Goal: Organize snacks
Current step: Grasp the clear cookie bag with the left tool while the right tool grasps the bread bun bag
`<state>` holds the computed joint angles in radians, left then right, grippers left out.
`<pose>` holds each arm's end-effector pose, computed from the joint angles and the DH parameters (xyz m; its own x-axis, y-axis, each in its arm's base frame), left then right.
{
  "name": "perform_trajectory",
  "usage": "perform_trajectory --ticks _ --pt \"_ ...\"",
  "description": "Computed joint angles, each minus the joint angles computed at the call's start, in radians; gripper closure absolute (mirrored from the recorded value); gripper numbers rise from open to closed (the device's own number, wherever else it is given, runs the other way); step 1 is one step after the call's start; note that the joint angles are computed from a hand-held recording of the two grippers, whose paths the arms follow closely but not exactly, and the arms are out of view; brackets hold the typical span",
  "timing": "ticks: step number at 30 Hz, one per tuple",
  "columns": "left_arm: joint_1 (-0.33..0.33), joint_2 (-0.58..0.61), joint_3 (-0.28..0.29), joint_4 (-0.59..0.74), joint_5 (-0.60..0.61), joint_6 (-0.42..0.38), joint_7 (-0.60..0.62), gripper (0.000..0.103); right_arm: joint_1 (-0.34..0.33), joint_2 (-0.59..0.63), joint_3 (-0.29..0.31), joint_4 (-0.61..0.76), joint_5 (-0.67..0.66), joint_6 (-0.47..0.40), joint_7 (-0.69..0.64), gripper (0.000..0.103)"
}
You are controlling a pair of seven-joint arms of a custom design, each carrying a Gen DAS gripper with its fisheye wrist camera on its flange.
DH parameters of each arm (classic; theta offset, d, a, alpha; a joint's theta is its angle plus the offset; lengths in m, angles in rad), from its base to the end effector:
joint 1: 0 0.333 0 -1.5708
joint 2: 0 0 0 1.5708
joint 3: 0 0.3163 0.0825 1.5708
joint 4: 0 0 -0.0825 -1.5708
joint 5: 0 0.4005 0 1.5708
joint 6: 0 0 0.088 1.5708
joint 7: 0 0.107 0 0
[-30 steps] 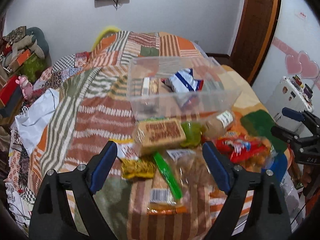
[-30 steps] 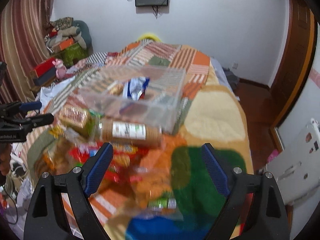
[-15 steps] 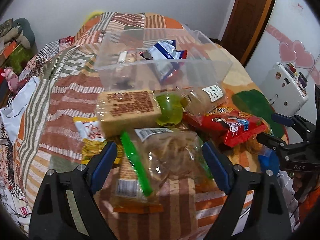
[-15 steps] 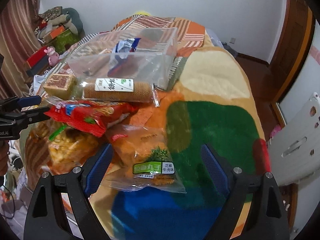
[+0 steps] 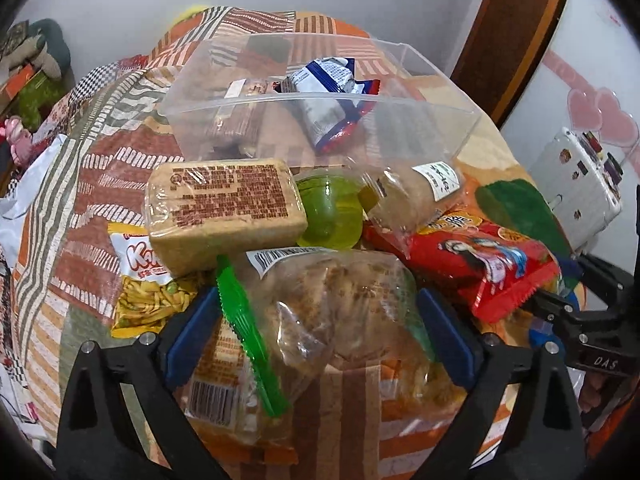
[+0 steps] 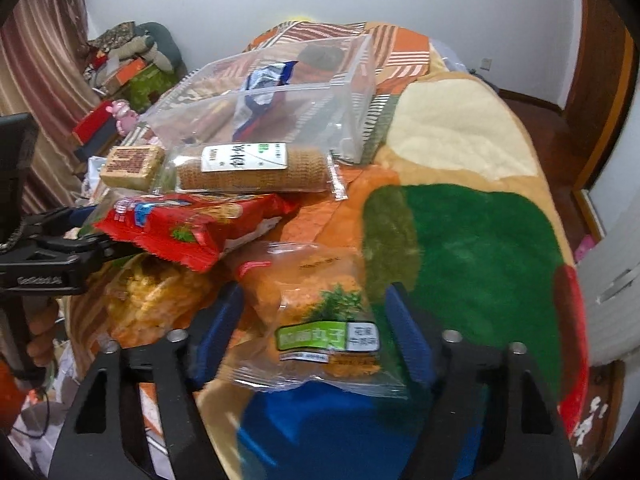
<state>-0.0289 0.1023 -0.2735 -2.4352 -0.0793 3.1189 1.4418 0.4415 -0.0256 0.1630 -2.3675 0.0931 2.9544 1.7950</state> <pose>0.5194 -0.1546 0.3171 -0.1254 -0.9818 0.1426 -0.8448 0.0303 -0.5343 0.4579 0.3091 0.3940 0.3394 -0.9216 -0.1881 -0.8174 -0.1901 -0.5437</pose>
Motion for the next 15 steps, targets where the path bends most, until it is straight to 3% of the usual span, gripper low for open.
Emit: perform_trajectory --ticks 4,6,10,13,15 --pt "-0.024 0.010 0.028 0.001 0.054 0.030 -0.060 0.004 -0.004 -0.006 0.003 -0.004 -0.057 0.010 0.038 0.056" --pt "-0.005 0.011 0.010 -0.007 0.058 0.054 -0.067 0.006 0.000 -0.011 0.000 -0.007 -0.023 0.013 0.009 0.059" --pt "0.148 0.001 -0.159 -0.029 -0.034 0.081 0.028 0.023 -0.010 -0.019 0.003 -0.011 -0.045 0.013 0.029 0.061" --pt "0.155 -0.016 -0.173 -0.041 -0.042 0.082 0.050 0.033 -0.020 -0.029 0.006 -0.015 -0.078 0.011 0.064 0.062" --pt "0.215 -0.023 -0.246 -0.045 -0.121 0.082 0.121 0.035 -0.032 -0.036 0.010 -0.018 -0.118 0.011 0.104 0.062"
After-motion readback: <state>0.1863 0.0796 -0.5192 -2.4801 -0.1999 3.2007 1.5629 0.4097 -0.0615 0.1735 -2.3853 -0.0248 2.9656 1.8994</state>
